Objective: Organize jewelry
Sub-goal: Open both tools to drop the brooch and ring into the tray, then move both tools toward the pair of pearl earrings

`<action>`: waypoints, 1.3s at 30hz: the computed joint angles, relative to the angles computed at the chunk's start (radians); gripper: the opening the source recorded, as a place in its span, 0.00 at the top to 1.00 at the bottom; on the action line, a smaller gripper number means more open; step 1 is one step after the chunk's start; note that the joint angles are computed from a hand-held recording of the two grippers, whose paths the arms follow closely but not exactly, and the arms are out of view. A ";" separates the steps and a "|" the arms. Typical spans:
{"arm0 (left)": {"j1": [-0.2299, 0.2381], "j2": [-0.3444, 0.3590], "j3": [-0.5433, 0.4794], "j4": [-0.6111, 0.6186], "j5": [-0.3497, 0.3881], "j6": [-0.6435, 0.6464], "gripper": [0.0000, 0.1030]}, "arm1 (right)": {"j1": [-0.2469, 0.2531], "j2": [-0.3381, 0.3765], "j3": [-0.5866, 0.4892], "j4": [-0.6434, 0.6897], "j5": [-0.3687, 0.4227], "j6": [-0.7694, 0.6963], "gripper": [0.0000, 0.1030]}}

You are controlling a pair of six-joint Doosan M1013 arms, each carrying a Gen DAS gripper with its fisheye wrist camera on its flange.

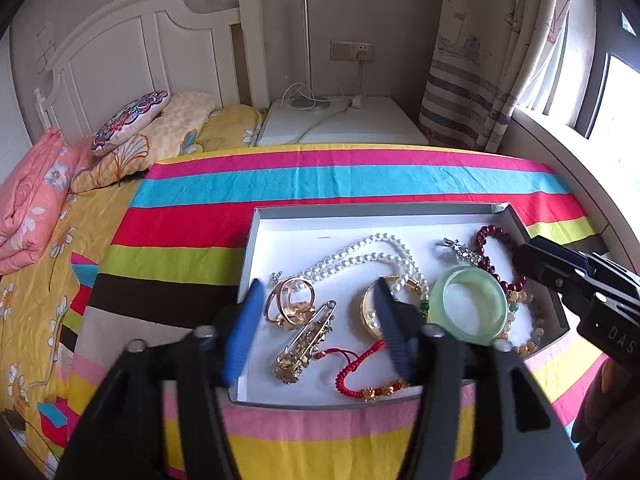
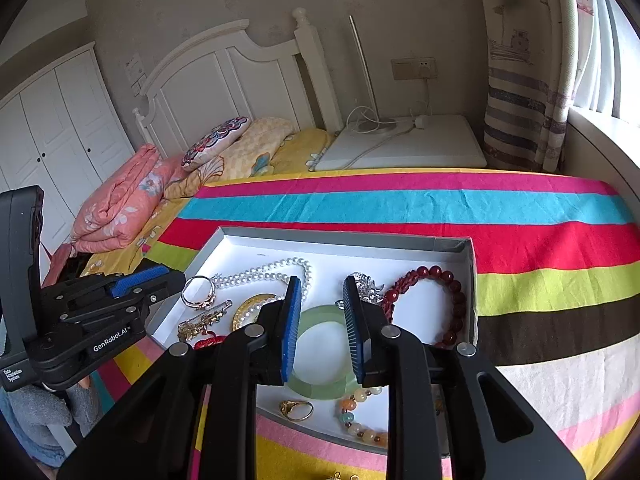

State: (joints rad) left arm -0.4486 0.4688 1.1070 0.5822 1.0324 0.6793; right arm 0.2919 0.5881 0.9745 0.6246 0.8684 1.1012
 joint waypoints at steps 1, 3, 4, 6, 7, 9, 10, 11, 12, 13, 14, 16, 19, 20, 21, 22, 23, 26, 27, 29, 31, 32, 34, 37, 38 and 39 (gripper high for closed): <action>-0.004 -0.005 0.010 0.015 -0.006 -0.009 0.30 | -0.002 -0.002 0.006 0.009 0.004 0.002 0.64; -0.012 -0.009 0.021 0.028 0.000 -0.010 0.24 | -0.007 -0.016 0.033 0.031 -0.004 -0.016 0.48; -0.017 -0.015 0.031 0.033 -0.004 -0.014 0.21 | -0.011 -0.023 0.045 0.039 -0.007 -0.026 0.48; -0.032 -0.030 0.061 0.070 -0.016 -0.046 0.11 | -0.019 -0.043 0.076 0.061 -0.009 -0.056 0.45; -0.041 -0.038 0.075 0.095 -0.020 -0.067 0.10 | -0.024 -0.056 0.097 0.075 -0.016 -0.074 0.39; -0.058 -0.060 0.112 0.126 -0.043 -0.100 0.05 | -0.036 -0.087 0.146 0.111 -0.039 -0.128 0.30; -0.064 -0.071 0.129 0.133 -0.058 -0.111 0.04 | -0.043 -0.103 0.170 0.128 -0.052 -0.155 0.28; -0.072 -0.082 0.148 0.139 -0.073 -0.125 0.02 | -0.049 -0.117 0.192 0.141 -0.063 -0.178 0.28; -0.079 -0.092 0.165 0.144 -0.083 -0.138 0.02 | -0.055 -0.129 0.210 0.151 -0.070 -0.197 0.27; -0.086 -0.099 0.178 0.147 -0.088 -0.148 0.02 | -0.062 -0.143 0.231 0.162 -0.080 -0.215 0.27; -0.093 -0.106 0.192 0.149 -0.092 -0.156 0.02 | -0.067 -0.152 0.247 0.168 -0.087 -0.227 0.26; -0.107 -0.119 0.218 0.150 -0.098 -0.173 0.02 | -0.078 -0.170 0.277 0.175 -0.096 -0.248 0.26; -0.121 -0.134 0.254 0.130 -0.106 -0.175 0.02 | -0.090 -0.191 0.317 0.174 -0.098 -0.275 0.26; -0.126 -0.138 0.266 0.128 -0.106 -0.179 0.02 | -0.092 -0.197 0.328 0.169 -0.098 -0.283 0.26; -0.127 -0.143 0.277 0.119 -0.110 -0.179 0.02 | -0.092 -0.201 0.338 0.161 -0.099 -0.289 0.26; -0.127 -0.148 0.289 0.102 -0.117 -0.175 0.02 | -0.090 -0.205 0.346 0.147 -0.098 -0.295 0.26; -0.126 -0.152 0.299 0.081 -0.124 -0.168 0.02 | -0.088 -0.206 0.352 0.126 -0.091 -0.303 0.26; -0.120 -0.157 0.320 0.046 -0.130 -0.164 0.02 | -0.071 -0.203 0.355 0.030 -0.075 -0.318 0.26; -0.118 -0.157 0.326 0.037 -0.131 -0.166 0.02 | -0.067 -0.202 0.358 0.002 -0.067 -0.324 0.26; -0.109 -0.160 0.333 0.003 -0.143 -0.164 0.02 | -0.057 -0.198 0.357 -0.045 -0.055 -0.330 0.30; -0.107 -0.164 0.342 0.014 -0.157 -0.188 0.02 | -0.049 -0.189 0.348 -0.088 -0.039 -0.313 0.42; -0.106 -0.164 0.342 0.009 -0.158 -0.183 0.02 | -0.047 -0.185 0.342 -0.101 -0.031 -0.305 0.45; -0.104 -0.160 0.338 -0.012 -0.156 -0.162 0.02 | -0.045 -0.181 0.337 -0.108 -0.018 -0.308 0.54; -0.104 -0.148 0.321 -0.022 -0.127 -0.146 0.02 | -0.038 -0.172 0.324 -0.129 0.008 -0.312 0.63; -0.104 -0.146 0.319 -0.025 -0.124 -0.145 0.02 | -0.035 -0.169 0.320 -0.140 0.011 -0.309 0.65; -0.103 -0.147 0.320 -0.030 -0.126 -0.144 0.02 | -0.032 -0.166 0.316 -0.151 0.010 -0.309 0.67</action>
